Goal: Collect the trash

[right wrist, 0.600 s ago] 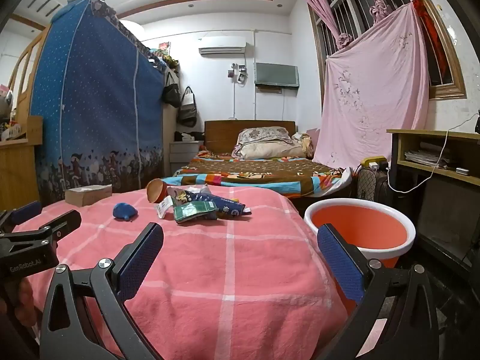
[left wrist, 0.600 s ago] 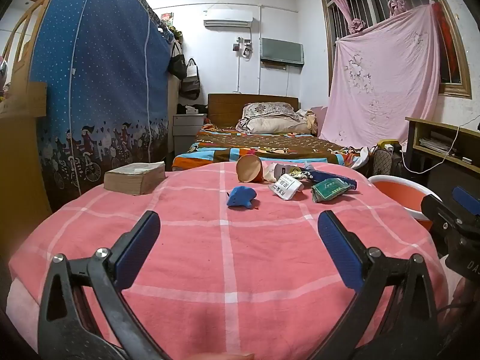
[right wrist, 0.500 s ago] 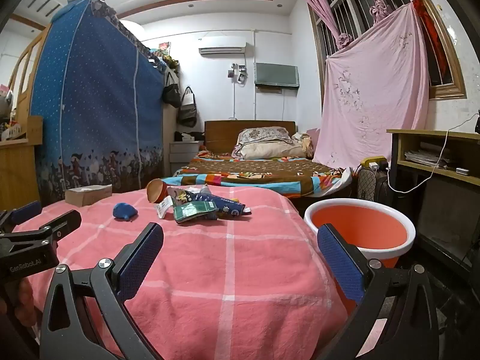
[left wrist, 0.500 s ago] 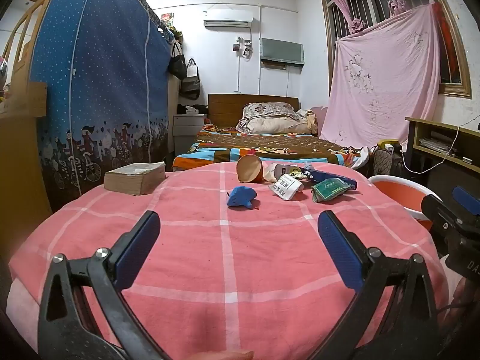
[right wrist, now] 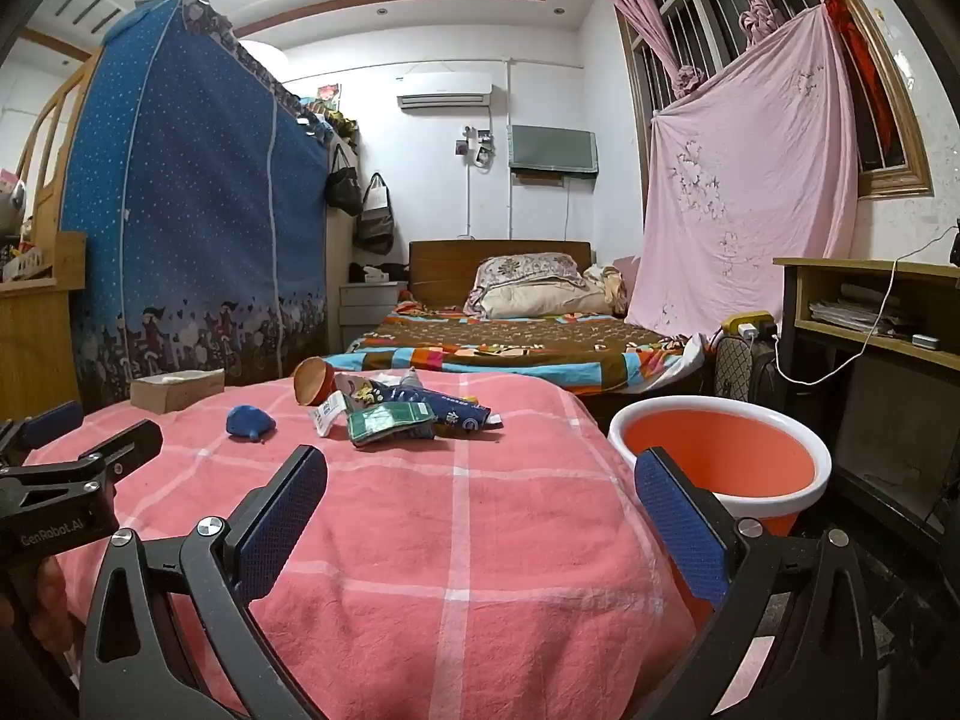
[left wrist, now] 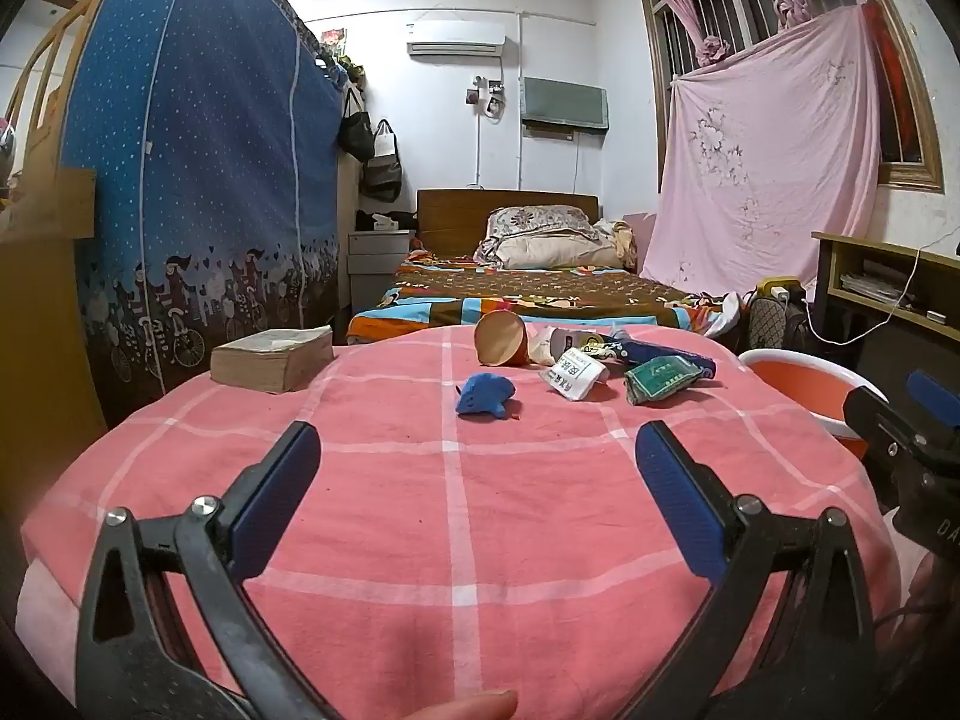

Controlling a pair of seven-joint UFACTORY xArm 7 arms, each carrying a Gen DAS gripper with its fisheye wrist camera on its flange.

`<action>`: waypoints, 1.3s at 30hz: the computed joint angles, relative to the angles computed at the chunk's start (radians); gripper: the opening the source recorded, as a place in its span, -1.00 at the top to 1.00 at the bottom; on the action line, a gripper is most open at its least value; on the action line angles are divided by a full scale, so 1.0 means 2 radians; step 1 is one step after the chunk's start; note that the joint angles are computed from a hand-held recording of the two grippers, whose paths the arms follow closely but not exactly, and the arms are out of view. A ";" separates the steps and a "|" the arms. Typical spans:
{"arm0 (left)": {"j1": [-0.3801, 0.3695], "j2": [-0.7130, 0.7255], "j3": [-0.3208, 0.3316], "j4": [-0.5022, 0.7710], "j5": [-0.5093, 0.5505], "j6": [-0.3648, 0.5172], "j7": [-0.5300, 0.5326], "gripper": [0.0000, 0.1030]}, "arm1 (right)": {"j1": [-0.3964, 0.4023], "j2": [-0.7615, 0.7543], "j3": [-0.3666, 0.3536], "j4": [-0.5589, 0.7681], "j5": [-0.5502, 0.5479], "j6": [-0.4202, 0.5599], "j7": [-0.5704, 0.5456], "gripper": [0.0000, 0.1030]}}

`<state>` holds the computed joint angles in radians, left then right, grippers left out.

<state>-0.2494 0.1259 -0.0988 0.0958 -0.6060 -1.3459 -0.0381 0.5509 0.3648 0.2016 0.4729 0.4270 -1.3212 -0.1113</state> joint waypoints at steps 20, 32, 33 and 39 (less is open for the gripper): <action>0.000 0.000 0.000 0.000 0.000 0.000 0.002 -0.72 | -0.001 0.000 0.000 -0.001 -0.001 0.000 0.001 -1.00; 0.003 -0.002 0.003 0.000 0.006 0.002 0.002 -0.72 | -0.001 0.000 -0.001 0.000 -0.001 0.001 0.002 -1.00; 0.003 -0.002 0.002 0.000 0.006 0.002 0.002 -0.72 | -0.001 0.000 -0.001 0.000 -0.001 0.001 0.002 -1.00; 0.004 -0.002 0.002 0.000 0.007 0.001 0.003 -0.72 | 0.000 0.001 -0.001 0.000 -0.001 0.001 0.002 -1.00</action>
<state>-0.2408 0.1225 -0.0939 0.0964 -0.5914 -1.3437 -0.0324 0.5499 0.3660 0.2005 0.4733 0.4245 -1.3188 -0.1078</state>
